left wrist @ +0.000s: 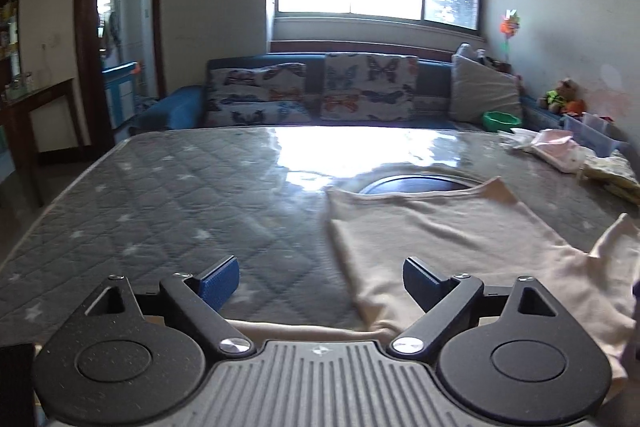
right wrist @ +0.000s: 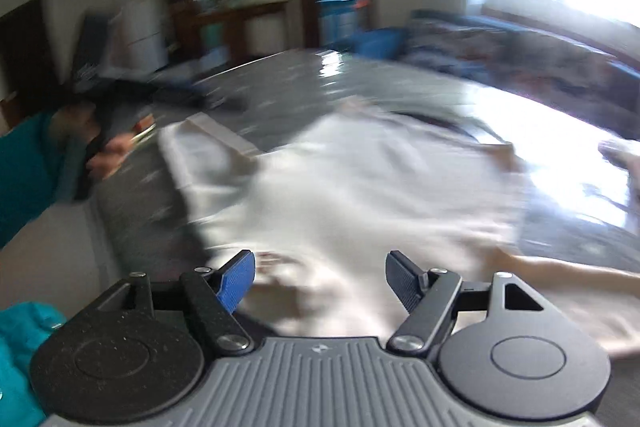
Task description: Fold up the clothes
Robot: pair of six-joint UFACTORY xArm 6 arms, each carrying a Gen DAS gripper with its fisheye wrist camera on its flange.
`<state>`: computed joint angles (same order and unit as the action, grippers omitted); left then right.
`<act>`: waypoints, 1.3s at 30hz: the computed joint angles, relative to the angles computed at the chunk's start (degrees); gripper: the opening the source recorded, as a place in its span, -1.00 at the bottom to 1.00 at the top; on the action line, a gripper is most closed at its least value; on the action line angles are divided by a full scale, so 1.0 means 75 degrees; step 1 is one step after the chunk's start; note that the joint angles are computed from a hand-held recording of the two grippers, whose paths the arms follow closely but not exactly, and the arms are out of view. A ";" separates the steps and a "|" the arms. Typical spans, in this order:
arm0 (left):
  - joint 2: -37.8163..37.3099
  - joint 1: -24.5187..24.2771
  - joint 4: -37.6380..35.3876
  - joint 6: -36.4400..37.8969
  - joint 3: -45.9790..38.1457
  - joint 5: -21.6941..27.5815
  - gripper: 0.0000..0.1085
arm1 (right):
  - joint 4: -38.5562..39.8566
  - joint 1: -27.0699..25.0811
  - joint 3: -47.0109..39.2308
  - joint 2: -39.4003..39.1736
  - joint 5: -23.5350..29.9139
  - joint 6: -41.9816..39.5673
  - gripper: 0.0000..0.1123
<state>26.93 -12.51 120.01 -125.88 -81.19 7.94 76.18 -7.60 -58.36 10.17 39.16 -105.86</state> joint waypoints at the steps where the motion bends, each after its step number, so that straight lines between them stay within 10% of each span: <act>1: 0.0130 -0.0058 -0.0052 0.0087 -0.0161 -0.0108 0.68 | 0.0256 -0.0108 -0.0108 0.0085 -0.0309 0.0011 0.31; 15: 0.1341 -0.0865 -0.2114 0.2513 -0.1448 -0.1119 0.80 | 0.0886 -0.0964 -0.2934 0.2753 -0.3566 0.1949 0.03; 39: 0.1926 -0.1447 -0.6250 0.6888 -0.1538 -0.1435 0.89 | -0.0262 -0.1032 -0.4146 0.3921 -0.4141 0.3567 -0.44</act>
<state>41.38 -23.36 73.13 -74.23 -92.72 -2.82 74.22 -15.35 -89.45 39.58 8.10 -79.10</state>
